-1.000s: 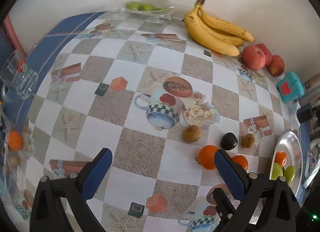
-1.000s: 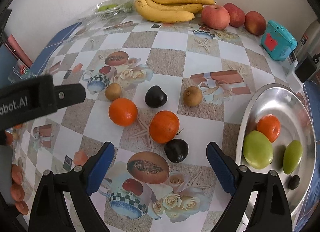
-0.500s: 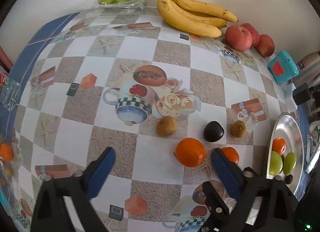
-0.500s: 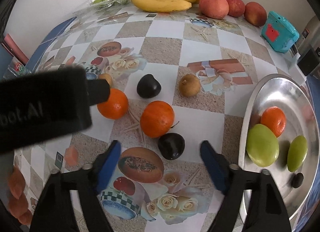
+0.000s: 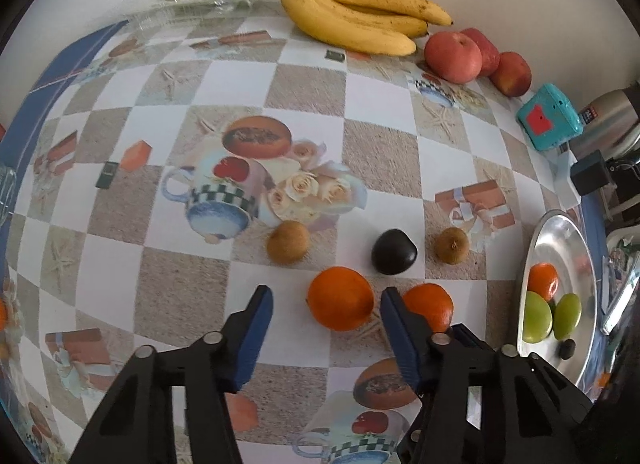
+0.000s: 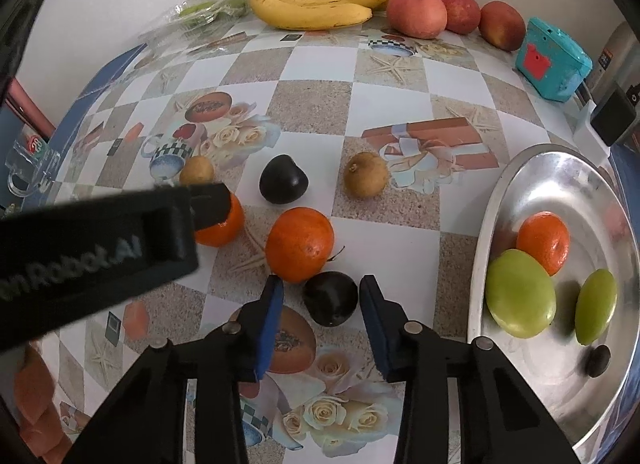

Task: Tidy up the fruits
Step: 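Grasp a tangerine with the left tool while the right grasps a dark avocado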

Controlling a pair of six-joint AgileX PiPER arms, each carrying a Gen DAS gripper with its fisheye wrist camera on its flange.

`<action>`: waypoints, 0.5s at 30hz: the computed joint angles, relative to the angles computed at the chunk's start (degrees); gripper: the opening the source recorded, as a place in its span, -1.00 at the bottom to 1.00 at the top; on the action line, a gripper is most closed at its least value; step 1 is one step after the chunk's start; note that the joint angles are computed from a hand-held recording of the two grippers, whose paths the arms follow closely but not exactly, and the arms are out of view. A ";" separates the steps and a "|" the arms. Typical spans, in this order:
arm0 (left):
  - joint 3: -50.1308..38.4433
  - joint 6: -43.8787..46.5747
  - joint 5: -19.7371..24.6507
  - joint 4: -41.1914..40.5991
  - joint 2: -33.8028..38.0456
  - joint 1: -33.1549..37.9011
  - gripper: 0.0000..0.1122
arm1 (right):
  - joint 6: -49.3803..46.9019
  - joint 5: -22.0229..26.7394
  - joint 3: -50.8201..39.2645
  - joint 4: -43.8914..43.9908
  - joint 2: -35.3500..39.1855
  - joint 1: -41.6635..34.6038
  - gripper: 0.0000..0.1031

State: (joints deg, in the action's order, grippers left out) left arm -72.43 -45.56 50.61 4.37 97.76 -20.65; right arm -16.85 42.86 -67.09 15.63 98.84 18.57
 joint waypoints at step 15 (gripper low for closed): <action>1.50 -4.22 -1.69 1.27 -1.59 -0.13 -0.33 | -3.08 1.64 0.85 3.33 -1.79 -2.66 -0.47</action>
